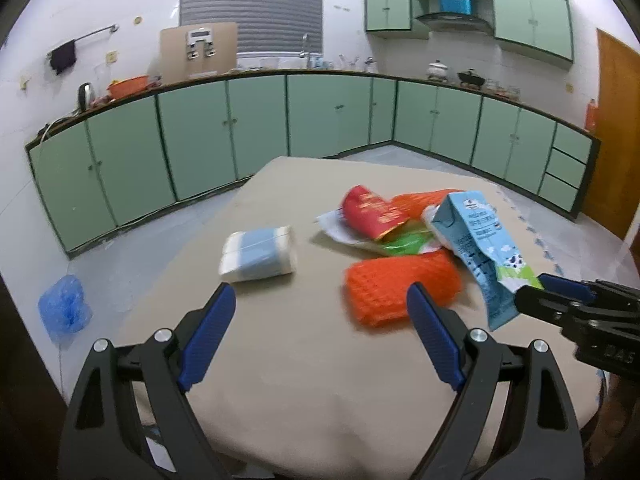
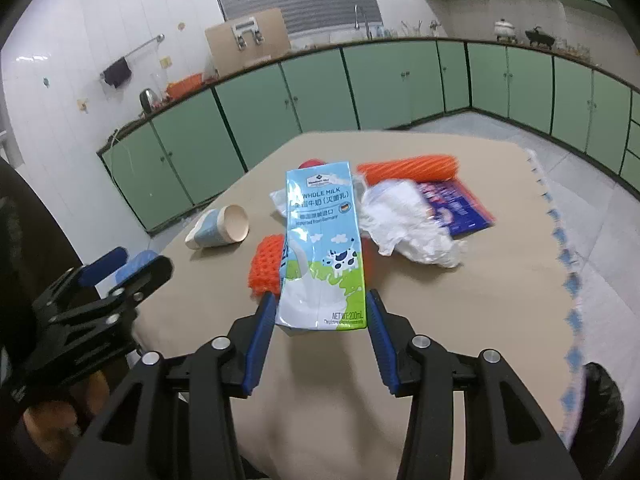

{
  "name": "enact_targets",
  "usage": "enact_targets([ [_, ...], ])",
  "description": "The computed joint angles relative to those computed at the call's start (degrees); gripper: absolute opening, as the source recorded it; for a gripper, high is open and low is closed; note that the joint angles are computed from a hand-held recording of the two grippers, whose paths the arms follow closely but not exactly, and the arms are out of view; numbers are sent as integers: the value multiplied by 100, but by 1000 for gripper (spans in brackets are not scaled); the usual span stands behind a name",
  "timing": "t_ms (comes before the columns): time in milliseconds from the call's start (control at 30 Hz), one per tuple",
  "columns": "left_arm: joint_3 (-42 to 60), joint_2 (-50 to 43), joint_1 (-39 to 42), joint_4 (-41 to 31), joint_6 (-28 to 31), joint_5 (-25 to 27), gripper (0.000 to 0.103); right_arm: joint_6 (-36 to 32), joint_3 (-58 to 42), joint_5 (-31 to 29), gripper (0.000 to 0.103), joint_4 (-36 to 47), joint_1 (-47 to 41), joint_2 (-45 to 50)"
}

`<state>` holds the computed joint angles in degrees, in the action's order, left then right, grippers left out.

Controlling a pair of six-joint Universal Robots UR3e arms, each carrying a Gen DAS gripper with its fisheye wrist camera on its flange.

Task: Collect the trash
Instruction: 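Grasp the white plastic bag with the left gripper while the right gripper holds the carton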

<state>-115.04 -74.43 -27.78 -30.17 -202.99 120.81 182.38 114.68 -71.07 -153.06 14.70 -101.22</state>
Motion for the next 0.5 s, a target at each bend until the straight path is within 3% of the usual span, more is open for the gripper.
enact_targets([
  [200, 918, -1156, -478, 257, -25, -59, 85, -616, 601, 590, 45, 440, -1362, -941],
  [300, 1533, -1847, -686, 311, 59, -105, 85, -1229, 762, 1618, 45, 1259, -2409, -1443],
  [333, 1768, -2084, -763, 304, 94, -110, 85, -1363, 827, 1719, 45, 1376, -2591, -1596],
  [433, 2151, -2489, -894, 331, 181, -107, 85, -2127, 971, 2374, 45, 2487, -3432, -2395],
  [500, 2380, -2741, -966, 317, 194, -119, 85, -2949, 960, 2871, 45, 3824, -4192, -3130],
])
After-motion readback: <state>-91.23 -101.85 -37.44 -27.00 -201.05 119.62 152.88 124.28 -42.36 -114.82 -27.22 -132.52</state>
